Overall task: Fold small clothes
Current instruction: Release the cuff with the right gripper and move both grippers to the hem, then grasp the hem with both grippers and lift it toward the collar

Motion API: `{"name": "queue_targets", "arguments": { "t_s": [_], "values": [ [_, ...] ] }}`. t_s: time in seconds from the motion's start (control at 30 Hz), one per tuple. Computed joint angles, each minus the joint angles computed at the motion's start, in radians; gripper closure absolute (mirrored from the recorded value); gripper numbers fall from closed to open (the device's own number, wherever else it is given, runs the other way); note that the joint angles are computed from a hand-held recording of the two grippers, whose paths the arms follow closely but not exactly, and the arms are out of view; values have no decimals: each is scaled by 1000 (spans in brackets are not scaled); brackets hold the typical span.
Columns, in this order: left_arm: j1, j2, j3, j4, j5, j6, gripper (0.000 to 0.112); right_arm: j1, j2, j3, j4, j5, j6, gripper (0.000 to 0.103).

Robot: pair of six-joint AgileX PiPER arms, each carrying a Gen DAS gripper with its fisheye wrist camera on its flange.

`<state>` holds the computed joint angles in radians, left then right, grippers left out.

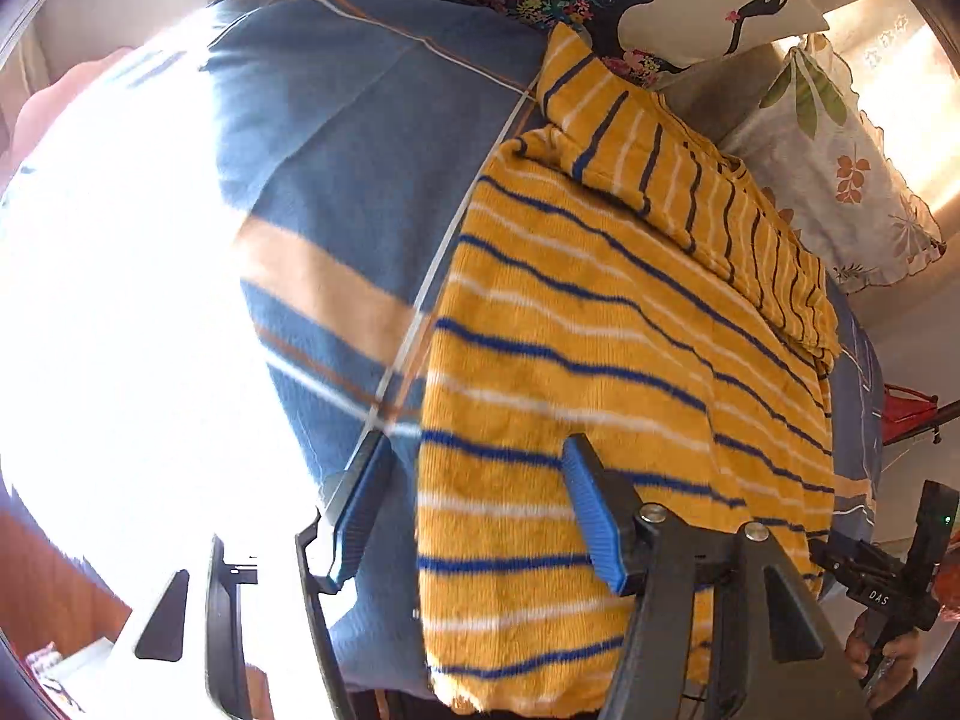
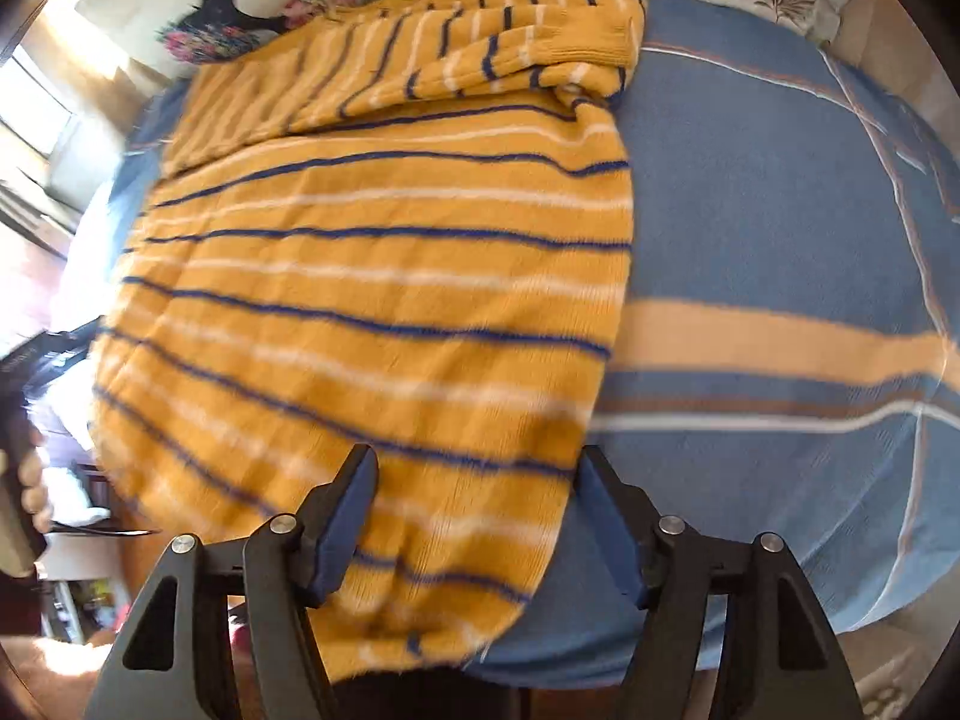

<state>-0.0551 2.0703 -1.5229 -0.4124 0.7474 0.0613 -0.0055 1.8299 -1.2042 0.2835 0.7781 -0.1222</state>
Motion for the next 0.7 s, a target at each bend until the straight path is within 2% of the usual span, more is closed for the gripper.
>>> {"name": "queue_targets", "arguments": {
  "t_s": [0.13,0.3,0.4,0.43,0.57,0.7],
  "values": [
    [19,-109,187,-89,-74,40,54,-93,-70,122,240,29,-259,30],
    [-2,-192,333,-163,-157,79,51,-180,-62,175,466,104,-472,33],
    [-17,-201,349,-185,-154,85,51,-225,-63,220,566,179,-570,33],
    [-12,-210,366,-220,-152,114,51,-227,-55,237,600,186,-599,33],
    [23,-248,452,-374,-155,243,51,-304,-1,249,686,311,-686,32],
    [56,-262,506,-494,-138,349,47,-325,32,253,735,350,-705,32]
  ]
}}
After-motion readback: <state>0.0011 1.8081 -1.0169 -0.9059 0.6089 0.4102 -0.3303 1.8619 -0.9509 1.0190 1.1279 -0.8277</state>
